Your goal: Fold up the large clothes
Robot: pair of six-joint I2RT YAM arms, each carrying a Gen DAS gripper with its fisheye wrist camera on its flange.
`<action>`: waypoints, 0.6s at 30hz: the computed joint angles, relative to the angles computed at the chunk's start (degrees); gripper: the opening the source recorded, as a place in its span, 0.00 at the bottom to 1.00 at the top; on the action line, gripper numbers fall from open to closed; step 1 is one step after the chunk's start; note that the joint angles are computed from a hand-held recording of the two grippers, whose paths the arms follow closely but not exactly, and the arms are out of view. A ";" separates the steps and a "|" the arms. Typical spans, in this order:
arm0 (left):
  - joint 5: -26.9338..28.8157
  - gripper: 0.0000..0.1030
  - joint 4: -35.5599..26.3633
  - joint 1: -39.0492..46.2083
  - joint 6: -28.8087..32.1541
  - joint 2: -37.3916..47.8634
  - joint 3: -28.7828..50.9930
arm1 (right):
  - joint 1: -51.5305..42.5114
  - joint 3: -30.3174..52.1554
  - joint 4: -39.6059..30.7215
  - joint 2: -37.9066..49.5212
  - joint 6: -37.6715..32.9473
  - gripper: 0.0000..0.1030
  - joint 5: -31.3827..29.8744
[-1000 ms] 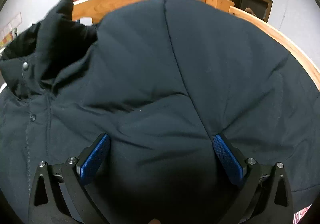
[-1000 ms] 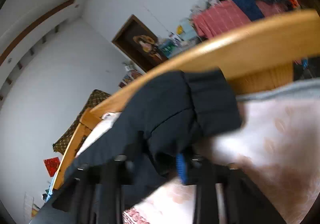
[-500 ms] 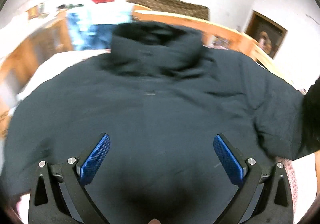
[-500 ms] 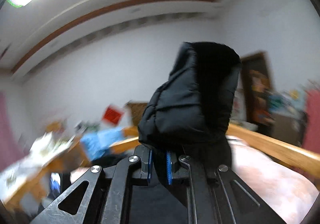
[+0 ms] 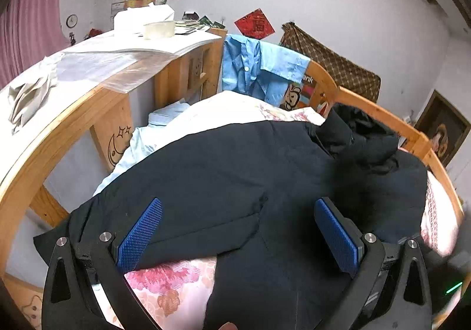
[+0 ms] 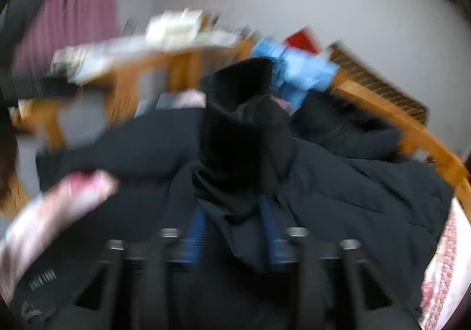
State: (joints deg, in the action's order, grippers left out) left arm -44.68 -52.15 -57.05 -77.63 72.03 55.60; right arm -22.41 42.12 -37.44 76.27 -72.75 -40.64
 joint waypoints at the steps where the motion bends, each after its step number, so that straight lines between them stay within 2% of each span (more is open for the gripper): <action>1: -0.29 0.99 -0.20 -0.50 -0.17 -1.31 -0.77 | -0.78 -0.79 -1.11 0.17 -2.26 0.75 -0.03; 3: -0.54 0.99 3.88 -1.17 1.49 -1.07 -2.30 | -3.49 0.11 -4.60 2.38 -6.69 0.76 -0.28; 5: 1.31 0.99 11.82 1.34 7.21 1.98 -3.19 | -8.01 3.65 -7.62 6.05 -9.78 0.77 -2.79; 7: 2.60 0.99 16.92 2.34 10.38 5.62 -3.74 | -10.82 6.06 -2.18 8.04 -3.51 0.77 -4.44; 9: 5.07 0.99 21.44 4.18 12.66 11.54 -3.10 | -12.29 9.19 8.12 13.38 6.58 0.77 -2.28; 10: 6.15 0.99 22.07 4.95 12.79 15.81 -1.53 | -12.39 12.60 12.41 17.83 12.60 0.77 0.37; 12: 9.57 0.99 21.35 6.99 13.24 23.06 2.25 | -12.27 20.96 15.67 27.48 21.38 0.77 6.47; 13: 11.15 0.99 21.61 8.23 14.29 25.20 2.80 | -12.24 25.18 14.69 31.03 23.29 0.77 8.35; 15: 13.03 0.99 16.62 9.59 14.81 32.37 8.25 | -11.62 31.25 14.34 38.60 26.18 0.77 13.43; 17: 12.86 0.99 17.17 9.47 15.38 33.61 8.27 | -11.45 33.40 14.00 42.96 26.23 0.77 13.90; 18: 12.74 0.99 18.07 9.29 15.37 33.01 7.26 | -11.29 32.11 16.16 43.08 26.33 0.78 13.76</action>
State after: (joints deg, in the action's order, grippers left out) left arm -31.94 -34.08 -47.76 -62.27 105.04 62.86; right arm -33.71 74.23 -21.28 119.35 -46.43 -26.89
